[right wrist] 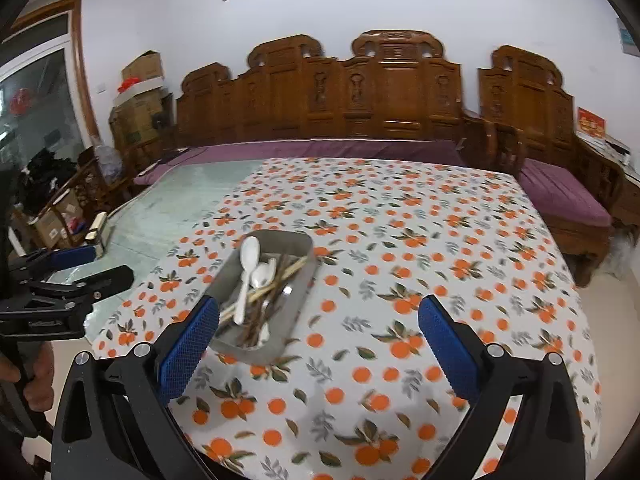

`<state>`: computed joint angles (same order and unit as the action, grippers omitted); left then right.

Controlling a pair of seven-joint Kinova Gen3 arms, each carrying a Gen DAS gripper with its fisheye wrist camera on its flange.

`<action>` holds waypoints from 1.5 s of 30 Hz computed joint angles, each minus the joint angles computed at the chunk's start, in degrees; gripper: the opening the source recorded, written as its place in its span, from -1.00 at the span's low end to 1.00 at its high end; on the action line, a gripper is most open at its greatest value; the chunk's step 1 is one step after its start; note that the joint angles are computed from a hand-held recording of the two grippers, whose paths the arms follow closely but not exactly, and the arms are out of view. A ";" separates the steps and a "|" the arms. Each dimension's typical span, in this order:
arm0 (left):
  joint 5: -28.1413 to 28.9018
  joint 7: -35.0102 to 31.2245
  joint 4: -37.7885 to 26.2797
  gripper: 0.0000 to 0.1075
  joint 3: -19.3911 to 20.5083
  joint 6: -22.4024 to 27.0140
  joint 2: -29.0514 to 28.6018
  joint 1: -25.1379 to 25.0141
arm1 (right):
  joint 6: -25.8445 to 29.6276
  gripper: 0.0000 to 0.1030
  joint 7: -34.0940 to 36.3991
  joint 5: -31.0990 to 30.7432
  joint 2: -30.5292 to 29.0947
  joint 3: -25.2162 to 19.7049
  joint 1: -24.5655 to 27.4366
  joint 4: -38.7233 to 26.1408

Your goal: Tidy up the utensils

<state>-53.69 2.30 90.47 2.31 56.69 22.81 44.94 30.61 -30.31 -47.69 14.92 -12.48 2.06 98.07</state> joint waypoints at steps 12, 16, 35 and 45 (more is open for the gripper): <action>-2.17 1.40 -3.03 0.77 1.31 5.86 0.87 5.66 | -1.07 0.95 10.42 -11.09 -7.15 3.79 3.02 7.94; -3.21 1.99 -4.08 0.77 1.53 7.53 0.54 6.86 | 0.71 0.95 12.35 -13.30 -9.33 6.38 2.21 8.37; -12.62 4.63 -10.00 0.77 2.99 17.66 -1.51 12.35 | 4.41 0.95 17.40 -20.82 -19.58 16.09 -4.29 8.60; -13.25 5.75 -9.43 0.77 4.45 18.71 -2.04 12.25 | 4.59 0.95 16.71 -20.64 -20.66 17.71 -5.73 8.77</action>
<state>-66.94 8.06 81.04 6.76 75.40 20.77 57.20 35.20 -13.59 -68.32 -5.74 5.24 -3.67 106.84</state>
